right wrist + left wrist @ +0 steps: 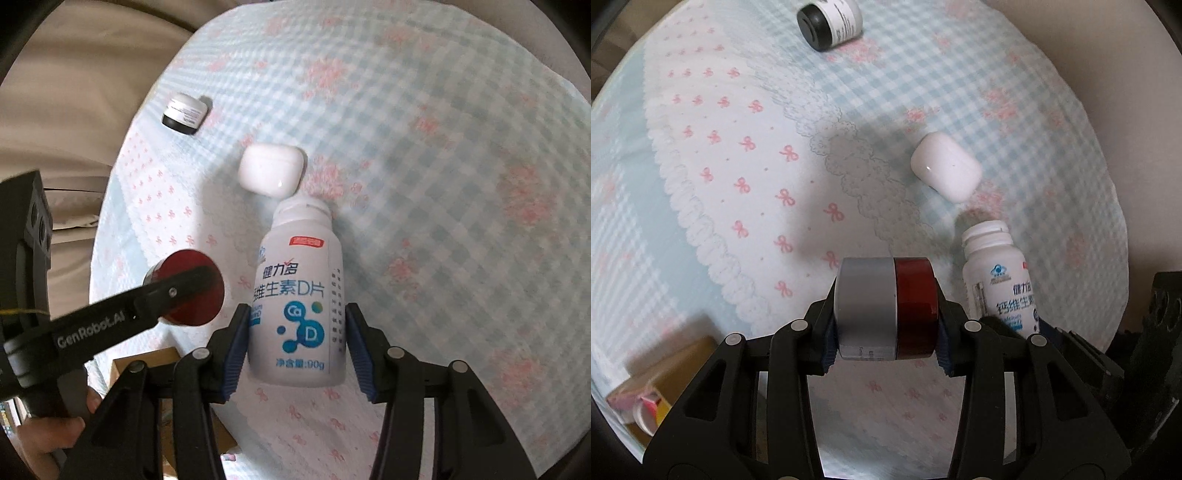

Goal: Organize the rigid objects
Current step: 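Carry the silver jar and vitamin bottle over the cardboard box and release them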

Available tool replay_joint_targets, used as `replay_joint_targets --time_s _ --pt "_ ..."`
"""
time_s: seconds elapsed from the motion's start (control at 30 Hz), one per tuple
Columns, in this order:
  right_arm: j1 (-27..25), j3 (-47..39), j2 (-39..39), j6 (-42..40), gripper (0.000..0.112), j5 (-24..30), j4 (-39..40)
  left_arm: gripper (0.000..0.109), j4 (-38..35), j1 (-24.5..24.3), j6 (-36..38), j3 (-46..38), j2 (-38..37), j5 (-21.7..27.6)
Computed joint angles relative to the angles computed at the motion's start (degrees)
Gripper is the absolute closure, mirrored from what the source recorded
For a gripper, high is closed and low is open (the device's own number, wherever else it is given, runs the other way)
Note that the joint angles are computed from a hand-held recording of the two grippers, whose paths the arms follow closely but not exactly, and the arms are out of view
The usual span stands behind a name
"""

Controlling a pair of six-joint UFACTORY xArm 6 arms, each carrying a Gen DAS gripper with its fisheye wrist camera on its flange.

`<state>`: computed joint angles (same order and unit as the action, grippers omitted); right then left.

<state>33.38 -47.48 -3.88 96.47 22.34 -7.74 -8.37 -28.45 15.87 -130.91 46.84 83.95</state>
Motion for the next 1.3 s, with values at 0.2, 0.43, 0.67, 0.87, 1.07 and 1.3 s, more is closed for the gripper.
replay_joint_targets --time_s 0.2,0.43,0.67,0.87,1.07,1.3 --pt "1.1 2.1 -6.1 5.1 0.066 2.0 -6.8 0.071 -1.2 0.5 -1.5 12.1 -10.5 -4.4" --pt "4.1 -5.7 -10.0 2.2 0.066 12.4 -10.8 0.071 -4.3 1.4 -6.1 25.2 -25.7 -8.8" --pt "7.5 -20.4 -8.2 -8.9 0.066 23.2 -9.8 0.071 -4.9 4.4 -8.9 33.4 -38.4 -12.6" --pt "10.6 -33.6 -1.1 -16.5 0.066 25.6 -9.1 0.071 -4.8 11.0 -8.8 37.9 -46.9 -13.3" --pt "13.9 -49.8 11.2 -21.1 0.066 27.4 -7.8 0.071 -6.4 20.8 -3.8 40.6 -51.4 -11.8" --pt "18.1 -75.9 30.1 -20.1 0.066 34.6 -7.5 0.071 -8.3 32.9 7.8 40.0 -49.7 -8.5"
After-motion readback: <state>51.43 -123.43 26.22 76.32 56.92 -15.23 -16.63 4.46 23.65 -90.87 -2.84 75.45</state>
